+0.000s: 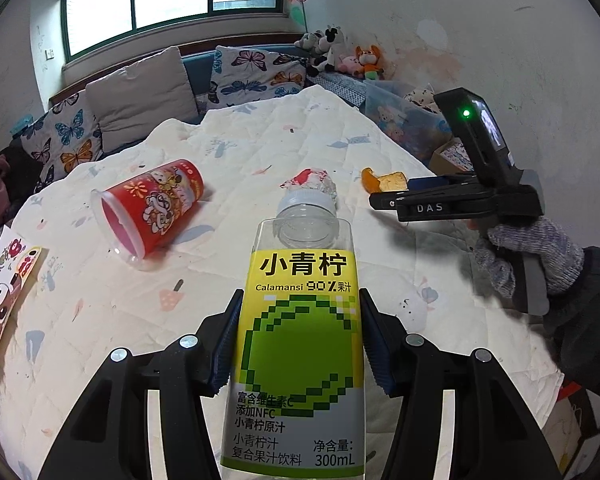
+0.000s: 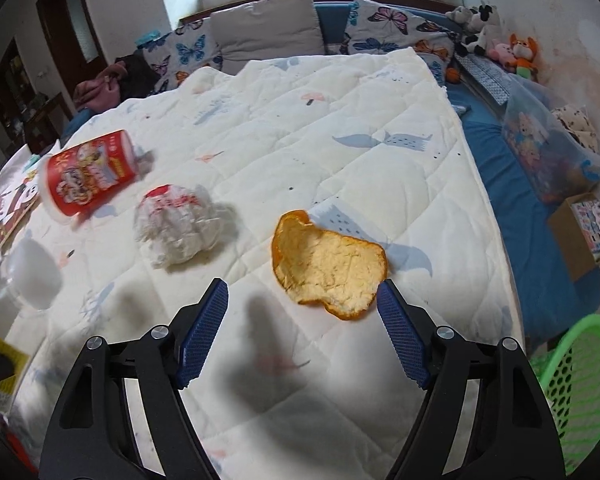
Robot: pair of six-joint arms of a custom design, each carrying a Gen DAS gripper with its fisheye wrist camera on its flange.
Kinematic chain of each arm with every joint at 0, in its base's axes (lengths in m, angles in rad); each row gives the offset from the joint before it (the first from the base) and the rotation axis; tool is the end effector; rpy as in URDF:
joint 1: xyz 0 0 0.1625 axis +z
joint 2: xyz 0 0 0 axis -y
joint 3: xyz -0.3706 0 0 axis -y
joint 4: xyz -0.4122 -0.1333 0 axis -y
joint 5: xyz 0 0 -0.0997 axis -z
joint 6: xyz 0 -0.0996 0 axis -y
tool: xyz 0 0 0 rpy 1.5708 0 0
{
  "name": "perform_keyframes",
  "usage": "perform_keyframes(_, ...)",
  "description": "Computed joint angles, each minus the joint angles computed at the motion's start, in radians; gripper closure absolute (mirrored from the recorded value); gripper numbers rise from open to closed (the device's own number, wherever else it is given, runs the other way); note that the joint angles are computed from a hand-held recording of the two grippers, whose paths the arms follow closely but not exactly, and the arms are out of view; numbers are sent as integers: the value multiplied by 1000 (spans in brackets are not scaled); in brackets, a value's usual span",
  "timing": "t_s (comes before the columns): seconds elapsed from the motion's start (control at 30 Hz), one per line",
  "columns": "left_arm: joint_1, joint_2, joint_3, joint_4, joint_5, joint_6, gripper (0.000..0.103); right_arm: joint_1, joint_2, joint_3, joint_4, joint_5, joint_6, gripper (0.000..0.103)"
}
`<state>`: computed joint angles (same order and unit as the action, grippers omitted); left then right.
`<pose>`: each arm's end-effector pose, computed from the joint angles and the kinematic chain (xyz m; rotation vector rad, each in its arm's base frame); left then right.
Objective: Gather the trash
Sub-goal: 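Grasp the yellow Calamansi bottle with the left tool while the right tool grasps the orange peel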
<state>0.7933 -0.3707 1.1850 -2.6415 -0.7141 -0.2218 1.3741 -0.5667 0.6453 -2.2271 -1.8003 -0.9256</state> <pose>-0.3714 -0.6746 -0.0408 0.5198 2.3348 -0.7926 -0.0596 -0.8651 0.3023 0.8440 -2.4623 0.4949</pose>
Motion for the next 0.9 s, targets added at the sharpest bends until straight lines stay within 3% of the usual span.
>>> perform_keyframes(0.3, 2, -10, 20, -19, -6, -5, 50, -8, 69, -122, 61, -16, 43, 32)
perform_keyframes(0.7, 0, -7, 16, -25, -12, -1, 50, -7, 71, -109, 39, -13, 44, 33)
perform_keyframes(0.77, -1, -6, 14, -23, -13, 0, 50, -6, 66, -97, 28, -14, 41, 46)
perform_keyframes(0.9, -7, 1, 4, -25, -13, 9, 50, -12, 46, -91, 49, 9, 63, 58)
